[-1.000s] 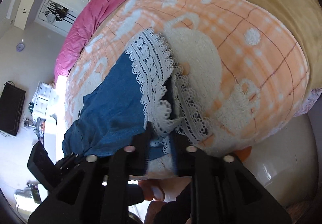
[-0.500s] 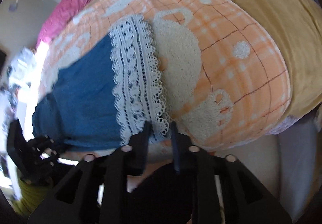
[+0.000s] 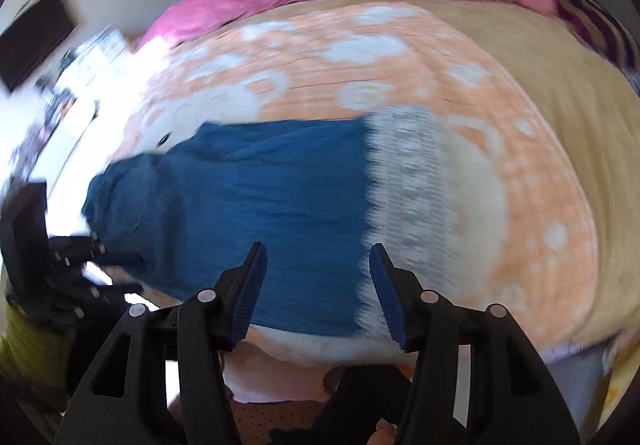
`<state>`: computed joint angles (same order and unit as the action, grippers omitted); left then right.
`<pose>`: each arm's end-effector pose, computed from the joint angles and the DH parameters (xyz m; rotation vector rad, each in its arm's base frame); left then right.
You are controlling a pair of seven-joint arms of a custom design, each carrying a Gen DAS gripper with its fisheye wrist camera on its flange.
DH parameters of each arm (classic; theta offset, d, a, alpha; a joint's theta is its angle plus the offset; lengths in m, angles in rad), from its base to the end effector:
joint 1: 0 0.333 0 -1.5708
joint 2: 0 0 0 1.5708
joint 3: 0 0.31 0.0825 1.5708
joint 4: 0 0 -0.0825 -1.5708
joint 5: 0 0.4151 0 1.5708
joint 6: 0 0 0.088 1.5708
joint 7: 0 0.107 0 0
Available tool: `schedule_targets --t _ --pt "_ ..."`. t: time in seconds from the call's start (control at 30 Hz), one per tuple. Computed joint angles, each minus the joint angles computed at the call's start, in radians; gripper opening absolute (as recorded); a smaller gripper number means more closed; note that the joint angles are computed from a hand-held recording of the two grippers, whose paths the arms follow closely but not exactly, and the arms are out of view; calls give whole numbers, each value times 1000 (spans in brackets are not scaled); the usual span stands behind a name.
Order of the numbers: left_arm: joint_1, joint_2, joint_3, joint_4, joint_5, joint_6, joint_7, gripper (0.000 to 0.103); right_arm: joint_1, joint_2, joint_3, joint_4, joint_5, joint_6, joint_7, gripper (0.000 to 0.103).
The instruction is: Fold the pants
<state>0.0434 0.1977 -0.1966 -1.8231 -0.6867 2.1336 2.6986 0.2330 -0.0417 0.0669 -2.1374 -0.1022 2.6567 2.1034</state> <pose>0.6440 -0.1211 0.4304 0.9139 -2.7552 0.9615 0.5737 0.1807 0.4656 -1.7048 1.9923 -0.3658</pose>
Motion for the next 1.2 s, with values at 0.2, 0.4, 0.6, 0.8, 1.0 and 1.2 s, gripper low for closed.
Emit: schedule_targets --t 0.2,0.4,0.6,0.8,1.0,1.2 --pt "13 27 66 -3 150 219 -381 49 66 164 7 155 51 -76 -207 52" --pt "41 94 50 66 345 204 -539 42 74 193 -10 165 134 -156 -212 53" --pt "69 84 18 58 321 201 -534 46 69 163 -7 115 189 -108 -249 59" --pt "78 33 -16 35 206 252 -362 64 49 70 -33 30 129 95 -130 62" --pt "0 140 -40 208 232 252 -373 70 -41 60 -73 76 45 134 58 68" --pt "-73 364 -69 494 380 191 -441 77 -106 173 -111 178 114 184 -15 74"
